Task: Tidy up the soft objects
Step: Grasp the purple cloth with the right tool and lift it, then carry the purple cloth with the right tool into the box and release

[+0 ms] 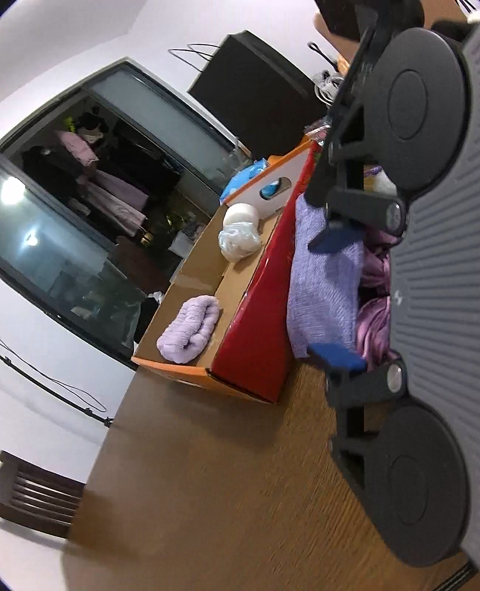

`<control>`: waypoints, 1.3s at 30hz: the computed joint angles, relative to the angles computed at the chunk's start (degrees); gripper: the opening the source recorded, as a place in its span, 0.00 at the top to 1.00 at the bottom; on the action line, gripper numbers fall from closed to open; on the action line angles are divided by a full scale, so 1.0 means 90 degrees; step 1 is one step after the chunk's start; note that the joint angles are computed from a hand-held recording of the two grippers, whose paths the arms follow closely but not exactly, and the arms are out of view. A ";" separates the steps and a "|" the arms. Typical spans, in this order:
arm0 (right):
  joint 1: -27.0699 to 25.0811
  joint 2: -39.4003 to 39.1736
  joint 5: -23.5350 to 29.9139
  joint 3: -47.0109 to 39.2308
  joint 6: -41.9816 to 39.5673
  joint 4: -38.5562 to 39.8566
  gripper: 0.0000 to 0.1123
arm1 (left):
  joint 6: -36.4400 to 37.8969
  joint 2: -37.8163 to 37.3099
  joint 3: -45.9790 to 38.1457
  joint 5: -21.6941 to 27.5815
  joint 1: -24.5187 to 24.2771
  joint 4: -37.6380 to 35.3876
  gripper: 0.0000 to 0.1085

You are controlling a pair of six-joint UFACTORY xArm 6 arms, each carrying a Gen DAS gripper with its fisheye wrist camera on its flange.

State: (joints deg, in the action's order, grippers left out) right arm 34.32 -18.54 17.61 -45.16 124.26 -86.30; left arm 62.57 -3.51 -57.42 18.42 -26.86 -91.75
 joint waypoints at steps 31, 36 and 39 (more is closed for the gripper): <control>0.3205 -0.2269 0.2245 0.2095 -0.0192 0.1397 0.95 | 0.0755 -0.4562 0.4104 -0.1783 -0.1874 -0.0745 0.33; 0.4116 -0.1844 0.3572 0.1854 -0.0507 0.1742 0.94 | 0.0189 -0.4452 0.4254 -0.1615 -0.1940 0.0019 0.65; 0.4303 -0.1603 0.3868 0.1716 -0.0570 0.1759 0.93 | 0.0237 -0.4479 0.4200 -0.1408 -0.1890 -0.0105 0.74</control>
State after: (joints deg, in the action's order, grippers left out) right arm 73.04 -32.97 52.42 -29.71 119.13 -70.47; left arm 64.70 -43.82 -19.62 5.75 -43.87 -92.69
